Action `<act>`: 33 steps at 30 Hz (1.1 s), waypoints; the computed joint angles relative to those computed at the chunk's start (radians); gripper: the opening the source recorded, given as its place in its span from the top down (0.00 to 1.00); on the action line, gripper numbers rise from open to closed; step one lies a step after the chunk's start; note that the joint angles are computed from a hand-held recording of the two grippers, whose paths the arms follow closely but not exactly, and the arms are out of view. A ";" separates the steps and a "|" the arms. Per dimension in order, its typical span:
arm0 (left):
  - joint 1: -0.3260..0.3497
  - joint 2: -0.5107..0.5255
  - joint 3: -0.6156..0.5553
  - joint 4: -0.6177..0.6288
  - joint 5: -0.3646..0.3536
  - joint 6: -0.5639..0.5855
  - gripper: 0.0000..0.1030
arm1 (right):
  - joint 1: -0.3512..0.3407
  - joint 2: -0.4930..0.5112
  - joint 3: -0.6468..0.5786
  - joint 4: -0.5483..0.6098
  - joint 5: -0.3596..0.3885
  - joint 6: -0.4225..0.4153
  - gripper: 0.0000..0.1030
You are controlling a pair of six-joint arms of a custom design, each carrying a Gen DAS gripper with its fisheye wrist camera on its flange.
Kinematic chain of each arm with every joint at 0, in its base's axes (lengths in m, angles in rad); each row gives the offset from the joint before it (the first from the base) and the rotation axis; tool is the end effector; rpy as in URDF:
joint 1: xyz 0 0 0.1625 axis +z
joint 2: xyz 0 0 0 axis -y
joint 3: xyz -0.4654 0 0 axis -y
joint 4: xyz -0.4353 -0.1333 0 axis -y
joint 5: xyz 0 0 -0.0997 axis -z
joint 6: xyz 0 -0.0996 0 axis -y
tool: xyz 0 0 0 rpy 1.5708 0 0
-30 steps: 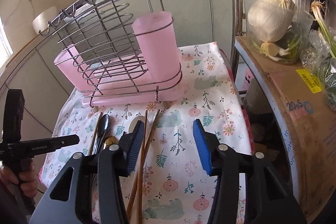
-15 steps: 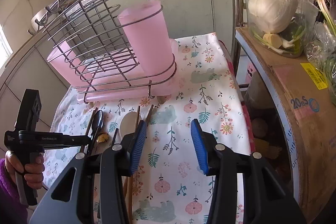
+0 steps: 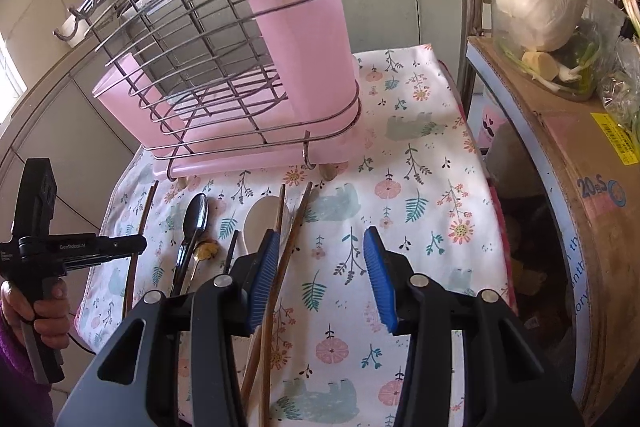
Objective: Organize utensils
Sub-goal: 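Lower the left tool onto a wooden chopstick and close it while the right tool grasps another, then lift the held chopstick upright with the left tool while the right tool lifts its chopstick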
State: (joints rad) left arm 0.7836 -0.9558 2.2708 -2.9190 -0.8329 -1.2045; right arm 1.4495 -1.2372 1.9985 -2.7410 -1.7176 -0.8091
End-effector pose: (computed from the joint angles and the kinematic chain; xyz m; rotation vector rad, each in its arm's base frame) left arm -0.1992 -0.4812 0.0511 -0.5615 2.5703 -0.8774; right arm 0.0455 -0.6082 0.2512 0.9031 -2.6483 0.4262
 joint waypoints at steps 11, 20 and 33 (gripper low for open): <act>-0.010 -0.045 0.023 0.058 0.032 -0.027 0.85 | 0.052 0.095 0.007 -0.063 -0.114 -0.053 0.67; 0.024 -0.041 0.021 -0.008 -0.020 0.010 0.85 | 0.031 0.101 -0.024 0.025 -0.120 -0.005 0.94; 0.037 -0.031 0.027 -0.045 -0.022 -0.017 0.94 | 0.010 0.096 -0.041 0.043 -0.109 0.031 0.94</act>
